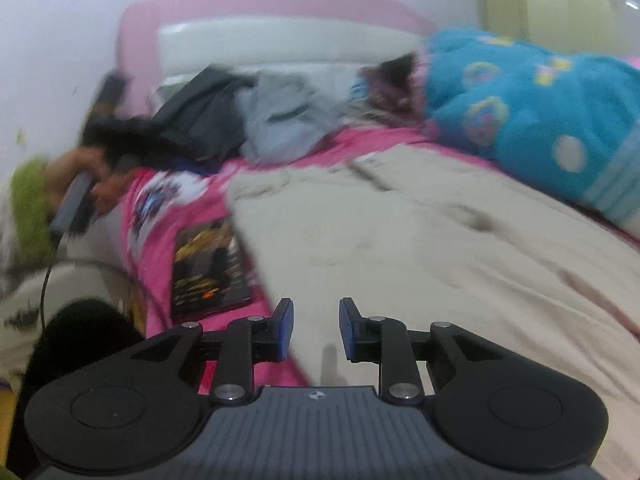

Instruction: Fold clothes

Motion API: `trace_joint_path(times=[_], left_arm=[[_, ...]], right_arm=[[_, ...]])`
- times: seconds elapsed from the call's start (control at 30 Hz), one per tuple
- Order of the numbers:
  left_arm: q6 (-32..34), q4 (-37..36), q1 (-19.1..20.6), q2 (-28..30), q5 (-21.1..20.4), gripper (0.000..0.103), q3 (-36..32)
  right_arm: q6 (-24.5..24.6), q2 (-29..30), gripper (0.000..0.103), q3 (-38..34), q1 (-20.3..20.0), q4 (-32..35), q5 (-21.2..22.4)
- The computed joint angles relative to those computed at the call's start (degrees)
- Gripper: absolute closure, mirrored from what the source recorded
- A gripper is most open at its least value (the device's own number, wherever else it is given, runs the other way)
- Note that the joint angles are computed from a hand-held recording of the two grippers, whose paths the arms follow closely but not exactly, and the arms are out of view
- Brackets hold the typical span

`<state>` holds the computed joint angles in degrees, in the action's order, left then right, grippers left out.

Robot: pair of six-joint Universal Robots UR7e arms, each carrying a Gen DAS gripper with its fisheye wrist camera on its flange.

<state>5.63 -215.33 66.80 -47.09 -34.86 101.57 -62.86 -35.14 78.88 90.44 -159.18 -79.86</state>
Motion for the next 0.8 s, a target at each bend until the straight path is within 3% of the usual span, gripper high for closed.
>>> trace_joint_path(times=[0.13, 0.23, 0.3, 0.4, 0.43, 0.47, 0.53, 0.6, 0.67, 0.8], left_arm=[[-3.65, 2.26, -2.82, 1.26, -10.54, 0.070, 0.61], [-13.59, 10.19, -1.84, 4.43, -24.58, 0.070, -2.96], [-17.40, 14.40, -0.82, 8.38, -31.45, 0.070, -7.27], [-18.28, 19.69, -0.41, 14.93, -32.84, 0.070, -14.92], [-17.57, 21.07, -0.41, 16.98, -32.32, 0.070, -17.45], [-15.85, 22.00, -0.43, 18.87, -31.20, 0.070, -19.88], [-12.54, 23.97, -0.28, 21.59, -28.98, 0.070, -24.09], [-10.05, 25.74, 0.05, 23.45, -27.11, 0.070, -27.35], [-9.11, 26.32, 0.41, 24.54, -26.34, 0.070, -28.90], [-7.64, 23.70, 1.02, 24.96, -27.63, 0.070, -28.06]], right_arm=[[7.78, 0.90, 0.077, -6.30, -0.75, -1.84, -2.35], [14.22, 4.61, 0.077, -15.36, -0.82, -0.53, -5.53], [17.62, 7.80, 0.077, -21.83, -1.05, 2.25, -8.29], [20.38, 10.35, 0.076, -26.60, -1.96, 7.46, -13.60], [21.25, 9.54, 0.076, -25.30, -2.68, 9.00, -13.92], [20.52, 8.16, 0.076, -22.73, -3.36, 8.87, -13.70], [14.62, 3.83, 0.076, -14.77, -4.30, 5.00, -12.04], [11.77, 0.96, 0.076, -11.97, -4.14, 7.66, -12.93], [12.21, 0.48, 0.076, -14.70, -3.58, 14.79, -13.42], [14.71, 4.72, 0.076, -26.86, -2.28, 24.93, -11.16]])
